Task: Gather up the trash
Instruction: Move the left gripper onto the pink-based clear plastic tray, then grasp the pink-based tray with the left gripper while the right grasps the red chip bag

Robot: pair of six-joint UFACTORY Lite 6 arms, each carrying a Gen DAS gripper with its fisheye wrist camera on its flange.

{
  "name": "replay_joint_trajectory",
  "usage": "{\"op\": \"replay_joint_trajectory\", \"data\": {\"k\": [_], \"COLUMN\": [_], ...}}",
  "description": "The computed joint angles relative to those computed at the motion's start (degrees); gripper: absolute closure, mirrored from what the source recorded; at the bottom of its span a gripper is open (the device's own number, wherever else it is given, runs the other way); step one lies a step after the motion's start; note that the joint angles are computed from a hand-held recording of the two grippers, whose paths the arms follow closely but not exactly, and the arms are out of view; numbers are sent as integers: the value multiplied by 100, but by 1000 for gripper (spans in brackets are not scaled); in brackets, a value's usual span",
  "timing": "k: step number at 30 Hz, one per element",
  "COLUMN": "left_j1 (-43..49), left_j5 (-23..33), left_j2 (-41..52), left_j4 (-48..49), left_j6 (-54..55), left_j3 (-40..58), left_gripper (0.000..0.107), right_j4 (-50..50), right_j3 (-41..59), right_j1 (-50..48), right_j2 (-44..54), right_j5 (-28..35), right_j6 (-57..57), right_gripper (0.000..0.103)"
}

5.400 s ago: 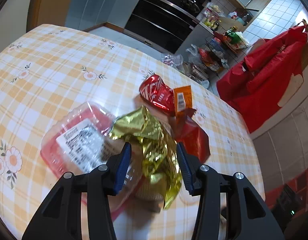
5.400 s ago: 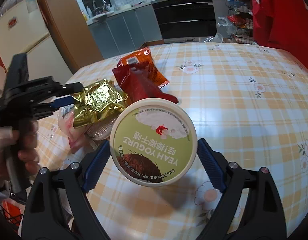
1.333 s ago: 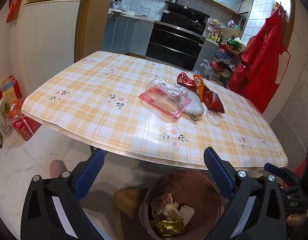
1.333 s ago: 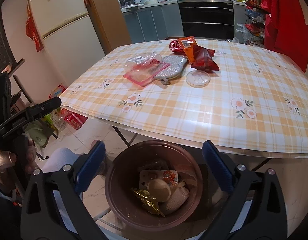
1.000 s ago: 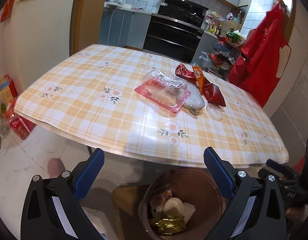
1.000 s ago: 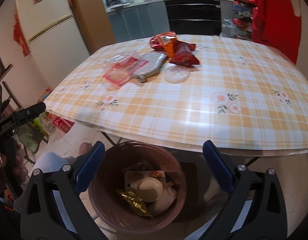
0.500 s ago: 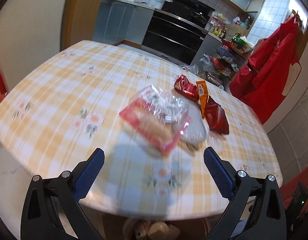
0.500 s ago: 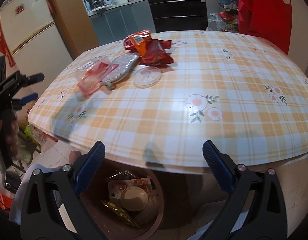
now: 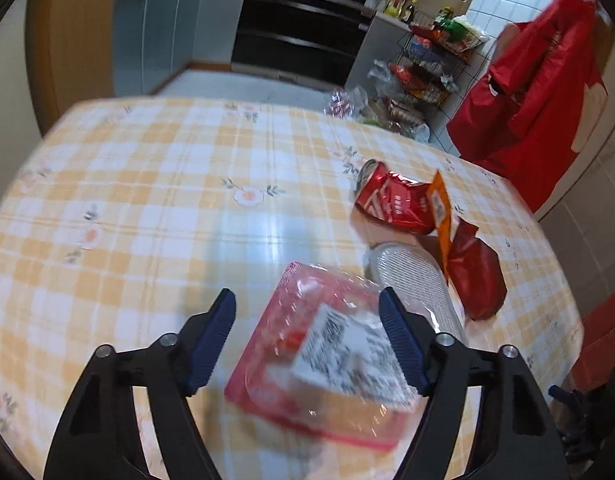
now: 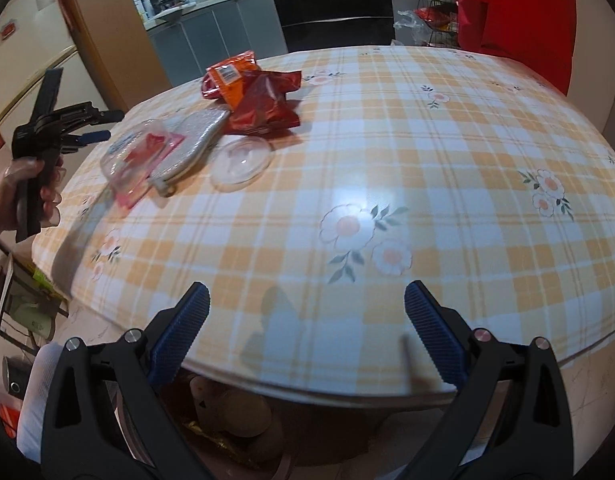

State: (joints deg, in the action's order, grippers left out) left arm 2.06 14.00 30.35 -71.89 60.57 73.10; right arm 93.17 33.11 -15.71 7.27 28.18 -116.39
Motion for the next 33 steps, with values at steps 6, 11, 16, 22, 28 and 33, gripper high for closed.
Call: {"op": "replay_joint_trajectory", "data": {"k": [6, 11, 16, 22, 28, 33], "left_j1": [391, 622, 648, 729, 850, 865], "left_j5": [1194, 1939, 1944, 1571, 1662, 1385], "left_j2": [1237, 1534, 1132, 62, -778, -1618], "left_j4": [147, -699, -1207, -1850, -2082, -2950], "left_j6": [20, 865, 1302, 1862, 2095, 2604], "left_j3": [1161, 1197, 628, -519, -1506, -2545], "left_gripper": [48, 76, 88, 100, 101, 101], "right_j4": [-111, -290, -378, -517, -772, -785], "right_j3": [709, 1302, 1735, 2156, 2624, 2611], "right_j1": [309, 581, 879, 1217, 1491, 1628], "right_j2": [550, 900, 1080, 1265, 1464, 1415], "right_j5": [-149, -206, -287, -369, -446, -387], "right_j6": [391, 826, 1046, 1254, 1607, 1746], "right_gripper": [6, 7, 7, 7, 7, 7]}}
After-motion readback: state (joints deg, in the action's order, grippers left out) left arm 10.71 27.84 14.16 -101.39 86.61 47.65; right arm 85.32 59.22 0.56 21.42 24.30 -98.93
